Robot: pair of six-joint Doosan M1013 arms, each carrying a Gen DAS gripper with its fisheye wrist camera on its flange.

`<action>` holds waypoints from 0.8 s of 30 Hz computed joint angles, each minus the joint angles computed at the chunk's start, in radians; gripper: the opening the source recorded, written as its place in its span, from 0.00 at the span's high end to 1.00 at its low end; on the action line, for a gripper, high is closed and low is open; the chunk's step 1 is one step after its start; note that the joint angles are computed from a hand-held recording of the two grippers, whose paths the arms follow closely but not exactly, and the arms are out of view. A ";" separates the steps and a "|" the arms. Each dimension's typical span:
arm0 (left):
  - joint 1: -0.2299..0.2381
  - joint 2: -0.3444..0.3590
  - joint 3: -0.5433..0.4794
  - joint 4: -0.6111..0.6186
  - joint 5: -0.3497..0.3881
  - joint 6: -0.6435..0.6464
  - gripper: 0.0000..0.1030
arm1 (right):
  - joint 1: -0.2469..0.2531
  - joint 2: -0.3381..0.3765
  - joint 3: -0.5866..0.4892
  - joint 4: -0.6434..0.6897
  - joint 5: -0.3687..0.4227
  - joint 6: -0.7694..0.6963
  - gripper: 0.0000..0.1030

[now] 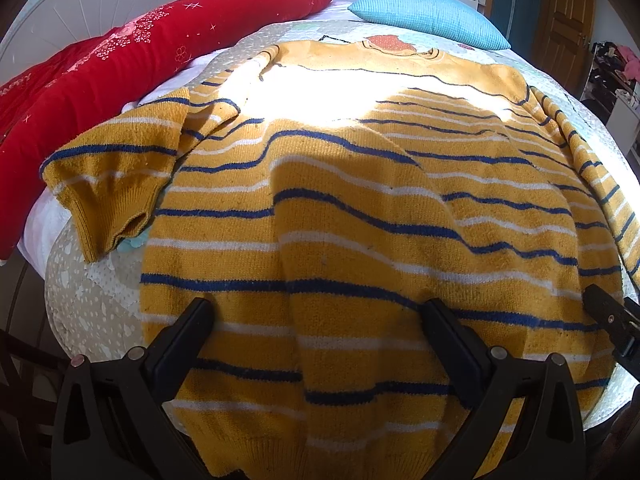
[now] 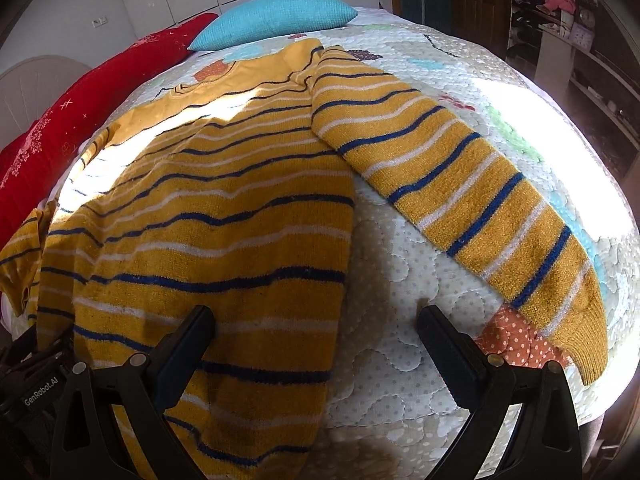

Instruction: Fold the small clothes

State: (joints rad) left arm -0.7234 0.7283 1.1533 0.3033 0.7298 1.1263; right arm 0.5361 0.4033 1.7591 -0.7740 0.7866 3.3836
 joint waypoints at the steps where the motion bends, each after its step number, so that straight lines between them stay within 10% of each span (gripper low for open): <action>1: 0.000 0.000 0.000 0.000 0.000 -0.001 0.00 | 0.003 0.006 -0.008 0.003 0.019 -0.009 0.00; 12: -0.010 -0.003 0.005 0.056 0.001 -0.023 0.00 | 0.019 0.033 -0.034 -0.033 0.091 -0.003 0.00; 24: 0.006 -0.094 0.086 -0.086 -0.166 0.118 0.00 | -0.020 -0.064 0.028 -0.036 -0.081 -0.148 0.17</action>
